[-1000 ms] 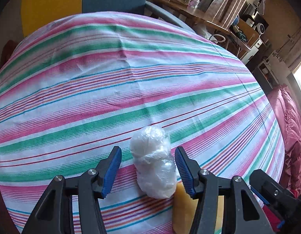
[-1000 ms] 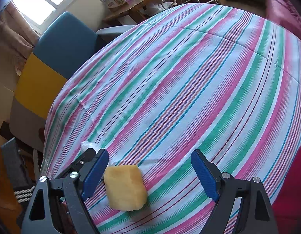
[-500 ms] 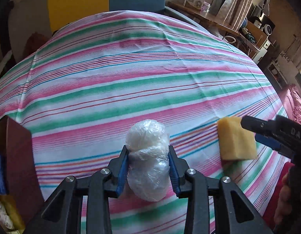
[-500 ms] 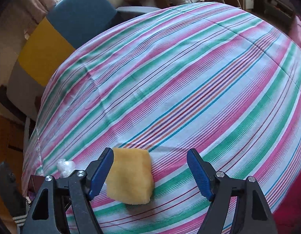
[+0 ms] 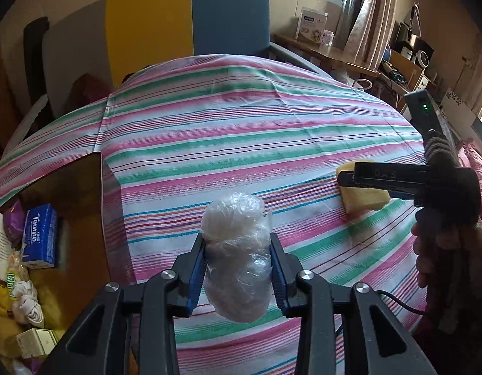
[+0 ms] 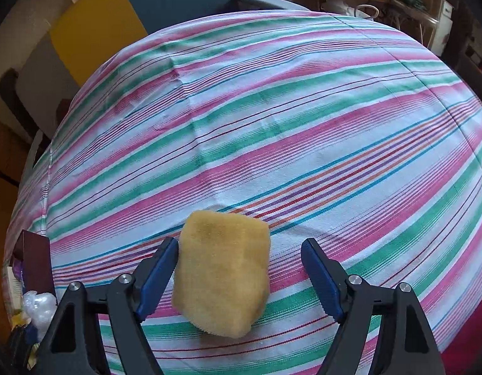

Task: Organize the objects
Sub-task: 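Carry the plastic bundle into the tray with left tool while right tool grasps the yellow sponge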

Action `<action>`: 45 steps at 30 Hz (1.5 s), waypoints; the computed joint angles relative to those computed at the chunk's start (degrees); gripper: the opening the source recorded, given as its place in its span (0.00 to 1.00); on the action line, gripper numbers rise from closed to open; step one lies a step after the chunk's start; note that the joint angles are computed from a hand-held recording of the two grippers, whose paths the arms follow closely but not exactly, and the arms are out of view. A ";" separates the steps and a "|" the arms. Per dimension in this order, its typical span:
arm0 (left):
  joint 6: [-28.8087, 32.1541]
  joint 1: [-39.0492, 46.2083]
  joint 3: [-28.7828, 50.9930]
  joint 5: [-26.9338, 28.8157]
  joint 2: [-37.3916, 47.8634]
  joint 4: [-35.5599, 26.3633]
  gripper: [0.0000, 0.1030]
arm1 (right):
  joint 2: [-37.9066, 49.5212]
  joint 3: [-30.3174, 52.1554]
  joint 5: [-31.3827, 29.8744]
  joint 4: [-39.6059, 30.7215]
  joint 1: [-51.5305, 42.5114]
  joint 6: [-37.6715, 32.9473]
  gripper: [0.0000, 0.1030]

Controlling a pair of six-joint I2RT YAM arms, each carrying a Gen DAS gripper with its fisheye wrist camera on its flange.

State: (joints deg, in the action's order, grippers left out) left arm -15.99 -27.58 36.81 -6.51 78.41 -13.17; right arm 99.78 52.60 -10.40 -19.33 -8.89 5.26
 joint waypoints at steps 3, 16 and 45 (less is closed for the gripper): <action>0.09 0.44 -1.16 0.17 -2.67 -0.68 0.36 | 1.02 0.77 1.59 0.67 1.55 -0.78 0.79; 0.93 3.63 -4.68 0.74 -13.06 -4.85 0.36 | 0.88 -0.17 3.68 0.71 3.87 -4.00 0.78; 44.55 81.11 -7.44 36.95 -21.83 -27.51 0.36 | -2.38 -5.86 11.62 5.26 10.97 -12.68 0.37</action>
State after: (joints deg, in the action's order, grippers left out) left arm 28.56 53.54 29.37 30.44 56.57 -40.68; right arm 97.40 46.75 1.22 -14.07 2.07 -7.41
